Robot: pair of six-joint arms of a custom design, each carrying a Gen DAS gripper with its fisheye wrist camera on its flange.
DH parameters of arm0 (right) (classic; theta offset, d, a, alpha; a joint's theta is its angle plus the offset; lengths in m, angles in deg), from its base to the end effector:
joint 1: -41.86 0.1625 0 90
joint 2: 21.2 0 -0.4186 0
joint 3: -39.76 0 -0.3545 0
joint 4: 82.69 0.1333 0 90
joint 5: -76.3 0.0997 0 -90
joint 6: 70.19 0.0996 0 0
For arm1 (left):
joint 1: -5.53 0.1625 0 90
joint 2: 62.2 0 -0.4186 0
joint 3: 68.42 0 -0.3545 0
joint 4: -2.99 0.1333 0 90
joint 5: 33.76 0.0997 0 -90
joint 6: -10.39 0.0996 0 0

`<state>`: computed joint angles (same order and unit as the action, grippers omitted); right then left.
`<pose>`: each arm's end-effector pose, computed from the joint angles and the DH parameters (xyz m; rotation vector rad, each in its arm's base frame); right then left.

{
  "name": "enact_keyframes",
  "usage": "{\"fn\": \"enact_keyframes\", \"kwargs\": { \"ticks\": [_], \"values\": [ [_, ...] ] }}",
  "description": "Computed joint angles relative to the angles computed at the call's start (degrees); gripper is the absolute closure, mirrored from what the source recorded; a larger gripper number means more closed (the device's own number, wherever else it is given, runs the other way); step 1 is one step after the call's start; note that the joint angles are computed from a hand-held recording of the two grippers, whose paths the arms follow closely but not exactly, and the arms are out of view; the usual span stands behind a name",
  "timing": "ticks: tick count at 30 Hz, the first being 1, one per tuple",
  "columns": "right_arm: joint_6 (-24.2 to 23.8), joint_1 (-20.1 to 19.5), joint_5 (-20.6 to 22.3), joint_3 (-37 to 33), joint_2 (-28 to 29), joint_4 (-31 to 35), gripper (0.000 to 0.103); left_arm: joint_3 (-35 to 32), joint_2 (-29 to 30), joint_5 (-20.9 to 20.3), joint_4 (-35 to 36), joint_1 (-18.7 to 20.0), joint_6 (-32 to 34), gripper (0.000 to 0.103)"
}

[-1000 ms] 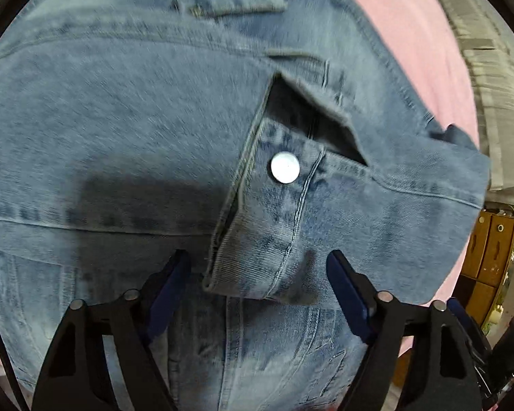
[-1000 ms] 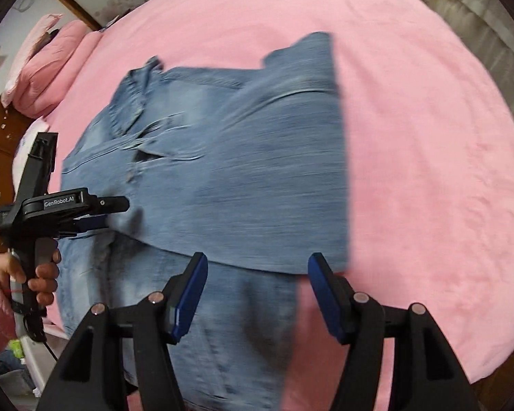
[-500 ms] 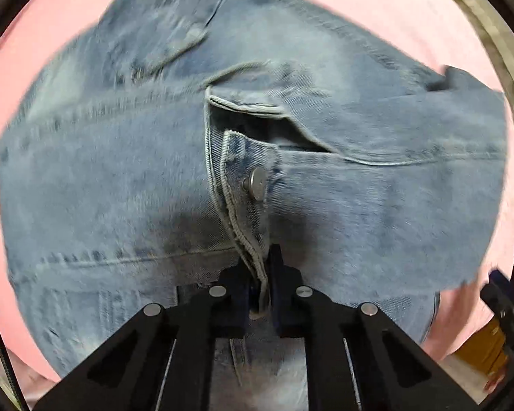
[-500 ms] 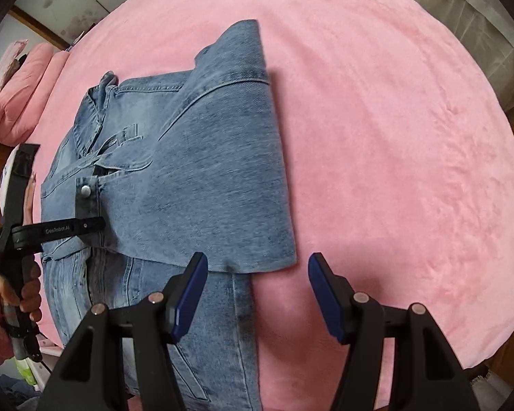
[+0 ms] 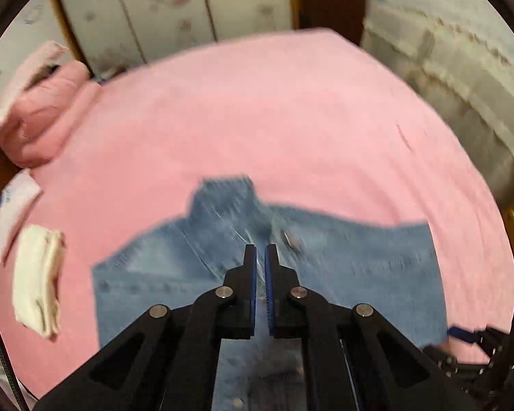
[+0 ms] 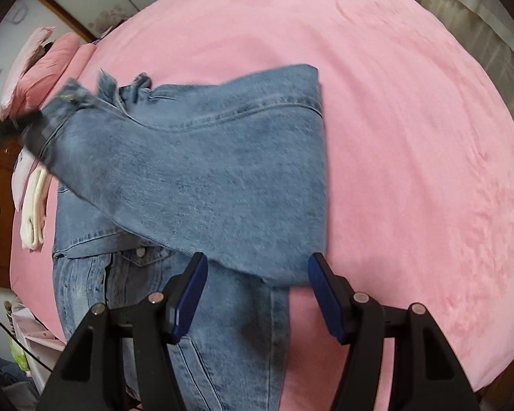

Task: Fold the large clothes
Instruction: 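Grasp the buttoned denim cuff with the left gripper and lift it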

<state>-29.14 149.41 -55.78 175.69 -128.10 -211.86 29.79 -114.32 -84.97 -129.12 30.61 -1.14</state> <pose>0.1537 -0.2654 0.3358 -0.5935 -2.4336 0.6650 -0.4577 -0.4303 0.1531 1.1625 2.2432 -0.4814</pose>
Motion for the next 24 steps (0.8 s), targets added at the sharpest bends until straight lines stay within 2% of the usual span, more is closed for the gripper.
{"fn": "enact_keyframes", "kwargs": {
  "ticks": [3,5,7,9,10,11,13,15,17,19,22,24],
  "values": [
    [-1.5,0.2,-0.1,-0.4,1.4,-1.8,0.042,-1.2,-1.5,0.4,1.5,2.3,0.8,0.101],
    [-2.0,-0.1,0.2,-0.6,2.4,-2.1,0.042,-4.4,-1.3,-6.7,8.9,6.2,-2.5,0.100],
    [-1.3,-0.1,0.2,-0.6,3.0,-2.1,0.042,-4.8,-1.5,-11.5,10.7,9.8,-5.5,0.099],
    [-0.5,-0.1,0.3,-0.3,2.9,-2.1,0.042,-5.1,-1.1,-16.0,12.4,12.9,-8.1,0.092],
    [-0.2,-0.2,0.6,-0.1,2.8,-2.2,0.042,-5.2,-0.6,-17.6,13.9,14.3,-9.5,0.084],
    [0.1,-0.4,0.9,0.0,2.7,-1.9,0.042,-3.7,-0.7,-17.8,13.7,14.5,-10.3,0.077],
    [0.7,-0.5,1.2,0.0,2.6,-0.7,0.042,-2.6,0.6,-17.6,14.2,15.6,-9.9,0.072],
    [0.7,-0.6,1.3,-0.1,2.7,0.1,0.042,-3.1,2.2,-18.7,16.1,16.6,-9.4,0.063],
    [0.6,-0.6,1.4,-0.3,2.7,0.8,0.042,-4.0,4.7,-20.2,17.9,17.6,-8.6,0.047],
    [0.6,-0.8,1.5,-0.5,2.7,1.3,0.042,-4.6,6.2,-20.2,18.6,18.1,-8.1,0.044],
    [1.3,-1.1,1.5,-0.9,2.5,2.5,0.042,-7.2,10.3,-18.6,22.4,18.8,-7.7,0.030],
    [1.8,-1.1,1.4,-1.2,2.3,3.4,0.042,-7.9,12.2,-17.5,23.1,18.8,-6.7,0.030]
  ]
}}
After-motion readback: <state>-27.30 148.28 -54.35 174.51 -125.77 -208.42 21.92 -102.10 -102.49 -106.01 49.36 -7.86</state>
